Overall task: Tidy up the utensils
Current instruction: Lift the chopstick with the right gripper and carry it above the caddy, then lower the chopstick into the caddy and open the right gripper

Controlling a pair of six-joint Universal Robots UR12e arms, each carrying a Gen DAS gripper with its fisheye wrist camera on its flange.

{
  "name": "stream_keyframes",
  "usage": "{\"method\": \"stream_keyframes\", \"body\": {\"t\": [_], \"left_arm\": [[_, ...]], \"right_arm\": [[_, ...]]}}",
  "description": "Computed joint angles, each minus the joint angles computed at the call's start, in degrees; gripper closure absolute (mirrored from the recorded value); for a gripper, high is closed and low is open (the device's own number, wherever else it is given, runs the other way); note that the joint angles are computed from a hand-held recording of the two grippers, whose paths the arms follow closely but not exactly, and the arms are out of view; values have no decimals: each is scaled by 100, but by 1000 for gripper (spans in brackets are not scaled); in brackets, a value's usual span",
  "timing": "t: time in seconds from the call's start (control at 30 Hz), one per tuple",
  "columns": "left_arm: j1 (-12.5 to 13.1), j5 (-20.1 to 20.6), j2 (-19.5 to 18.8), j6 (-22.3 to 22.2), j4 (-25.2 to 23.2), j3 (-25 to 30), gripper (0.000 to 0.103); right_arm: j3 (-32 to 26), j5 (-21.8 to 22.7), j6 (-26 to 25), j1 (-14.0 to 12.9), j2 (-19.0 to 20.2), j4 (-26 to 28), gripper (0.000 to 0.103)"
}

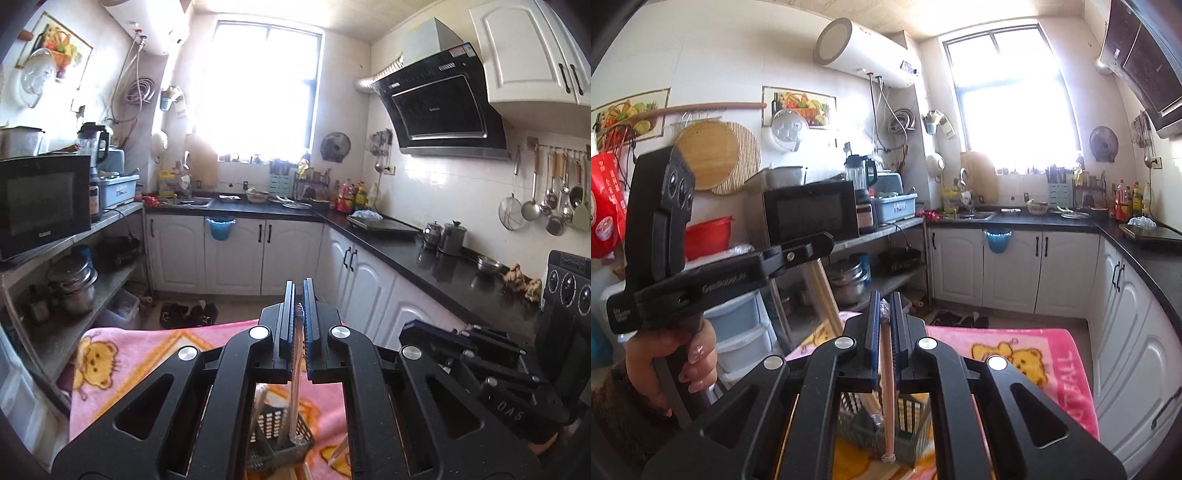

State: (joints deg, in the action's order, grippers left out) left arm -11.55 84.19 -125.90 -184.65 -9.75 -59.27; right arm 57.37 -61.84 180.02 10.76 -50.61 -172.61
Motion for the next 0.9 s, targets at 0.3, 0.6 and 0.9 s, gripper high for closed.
{"method": "stream_keyframes", "body": {"t": [0.3, 0.6, 0.9], "left_arm": [[46, 265, -130, 39, -40, 205, 101], [118, 283, -231, -117, -40, 208, 101], [152, 287, -313, -267, -117, 64, 101]], "right_arm": [[-936, 54, 234, -1, 458, 198, 97], [-1424, -126, 231, 52, 801, 341, 97], [-1630, -133, 318, 74, 1057, 622, 97]]}}
